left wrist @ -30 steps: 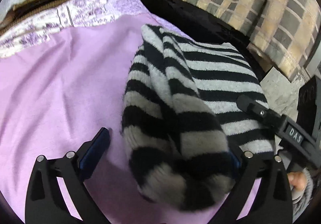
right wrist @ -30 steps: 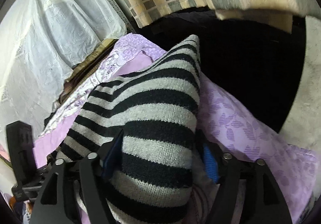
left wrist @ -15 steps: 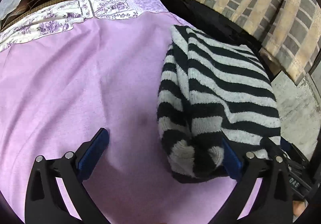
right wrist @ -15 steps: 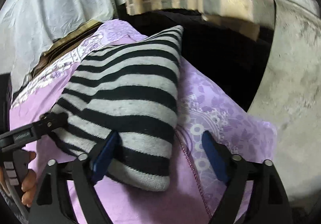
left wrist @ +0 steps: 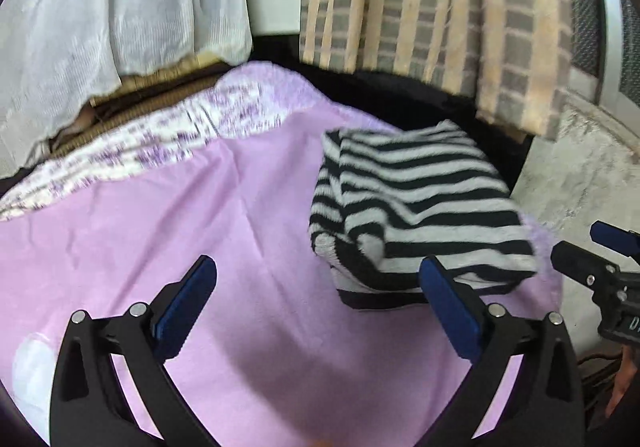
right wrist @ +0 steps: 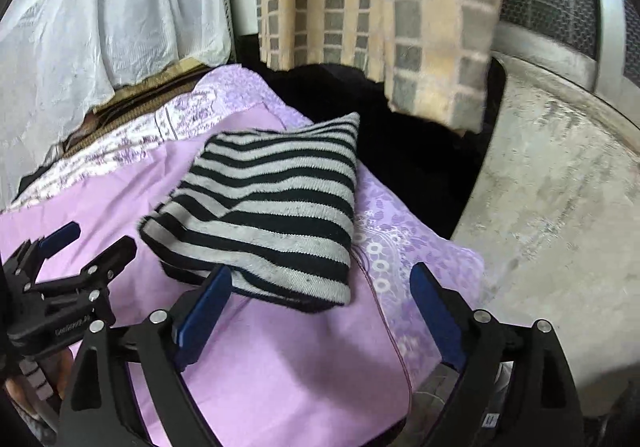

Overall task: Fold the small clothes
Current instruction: 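Open the left gripper and withdraw both tools from the folded sweater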

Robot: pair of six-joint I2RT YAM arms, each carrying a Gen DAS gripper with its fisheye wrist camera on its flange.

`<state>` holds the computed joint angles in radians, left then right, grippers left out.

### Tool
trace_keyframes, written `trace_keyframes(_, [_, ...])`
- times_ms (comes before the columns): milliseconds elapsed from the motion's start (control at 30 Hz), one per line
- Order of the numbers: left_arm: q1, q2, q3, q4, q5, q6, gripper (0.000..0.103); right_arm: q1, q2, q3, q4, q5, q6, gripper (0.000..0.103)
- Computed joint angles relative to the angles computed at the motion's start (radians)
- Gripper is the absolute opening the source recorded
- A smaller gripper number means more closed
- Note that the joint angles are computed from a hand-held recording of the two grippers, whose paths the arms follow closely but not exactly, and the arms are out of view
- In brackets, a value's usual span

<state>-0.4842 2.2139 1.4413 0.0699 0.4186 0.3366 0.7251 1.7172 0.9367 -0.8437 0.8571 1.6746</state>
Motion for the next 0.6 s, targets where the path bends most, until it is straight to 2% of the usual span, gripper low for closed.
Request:
trace_keyframes(133, [0.022, -0.105, -0.122, 0.062, 0.032, 0.012, 0.099, 0.059, 0.022, 0.091, -0.164, -0.02, 0.107, 0.098])
trace_keyframes(233, [0.032, -0.167, -0.198, 0.107, 0.043, 0.026, 0.099, 0.107, 0.058, 0.181, -0.312, -0.08, 0.186, 0.099])
trace_keyframes(300, [0.038, -0.198, -0.232, 0.114, 0.055, 0.038, 0.099, 0.143, 0.072, 0.214, -0.37, -0.077, 0.233, 0.099])
trace_keyframes(433, [0.046, -0.245, -0.283, 0.114, 0.072, 0.055, 0.099, 0.193, 0.082, 0.243, -0.413, -0.045, 0.301, 0.099])
trace_keyframes(600, [0.052, -0.282, -0.337, 0.149, 0.069, 0.068, 0.099, 0.192, 0.095, 0.255, -0.372, -0.034, 0.256, 0.099])
